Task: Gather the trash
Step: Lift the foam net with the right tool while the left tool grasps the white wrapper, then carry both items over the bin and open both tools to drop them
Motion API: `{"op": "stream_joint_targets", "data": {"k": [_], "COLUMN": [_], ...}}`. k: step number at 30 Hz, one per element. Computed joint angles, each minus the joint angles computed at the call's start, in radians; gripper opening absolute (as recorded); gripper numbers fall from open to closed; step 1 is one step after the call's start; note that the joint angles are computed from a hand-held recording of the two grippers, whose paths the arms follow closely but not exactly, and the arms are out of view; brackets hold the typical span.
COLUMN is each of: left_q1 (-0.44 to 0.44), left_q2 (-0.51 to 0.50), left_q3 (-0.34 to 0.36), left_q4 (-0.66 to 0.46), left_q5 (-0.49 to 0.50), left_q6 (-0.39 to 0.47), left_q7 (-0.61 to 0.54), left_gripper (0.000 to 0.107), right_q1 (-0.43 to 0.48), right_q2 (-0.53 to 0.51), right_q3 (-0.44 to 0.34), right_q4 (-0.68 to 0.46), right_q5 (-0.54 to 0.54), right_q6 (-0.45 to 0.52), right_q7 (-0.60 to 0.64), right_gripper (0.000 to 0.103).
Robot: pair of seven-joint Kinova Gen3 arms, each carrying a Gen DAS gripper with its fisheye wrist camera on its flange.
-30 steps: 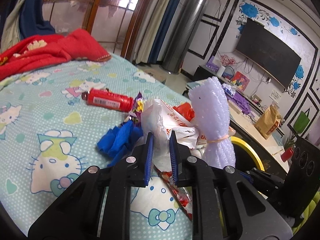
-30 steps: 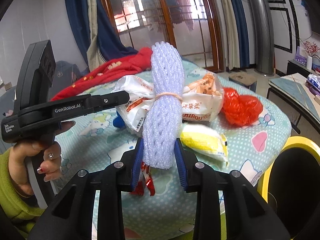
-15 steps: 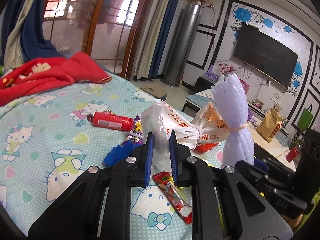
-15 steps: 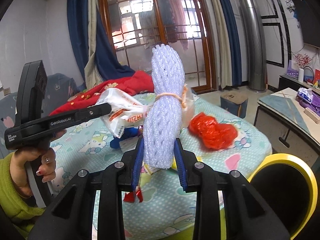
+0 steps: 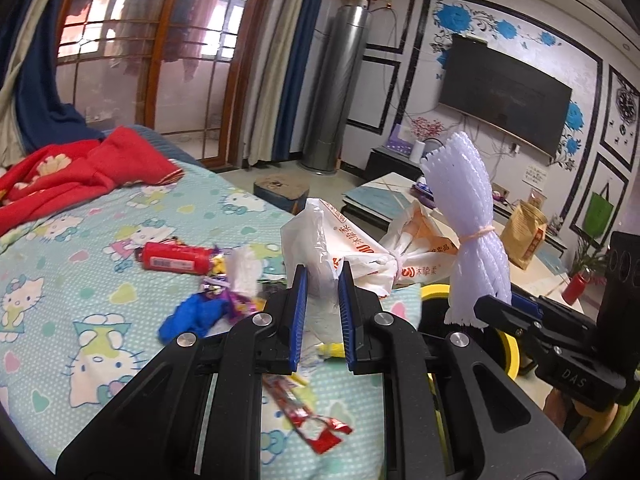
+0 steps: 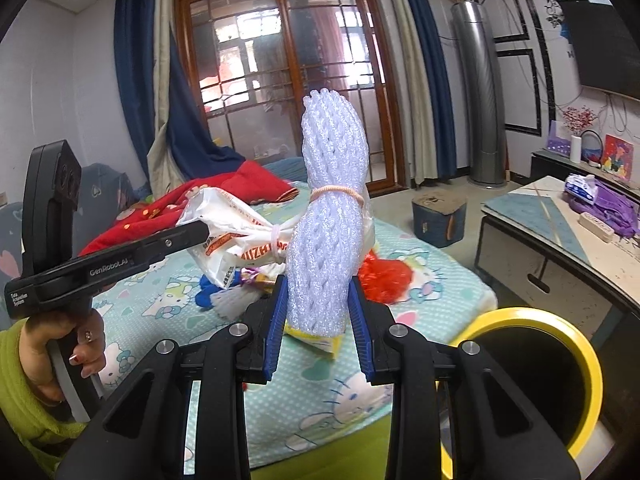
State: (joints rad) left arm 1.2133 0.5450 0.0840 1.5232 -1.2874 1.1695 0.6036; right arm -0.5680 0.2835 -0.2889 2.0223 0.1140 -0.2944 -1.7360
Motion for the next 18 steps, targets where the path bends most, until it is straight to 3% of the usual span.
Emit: {"op": "stream_joint_targets", "data": {"k": [18], "left_q1": [-0.009], "left_q2": [0.101], "left_q3": [-0.059], "left_q4": [-0.168], "left_q5": [0.072], "left_q6": [-0.128], "left_q7": [-0.212], "left_gripper": [0.01], "right_q1": [-0.033], "right_q2": [-0.067], "right_q3": [0.124], "right_q4": [0.093], "right_q5": [-0.214], "right_q6": [-0.052], "right_q7": [0.129], "right_gripper": [0.029]}}
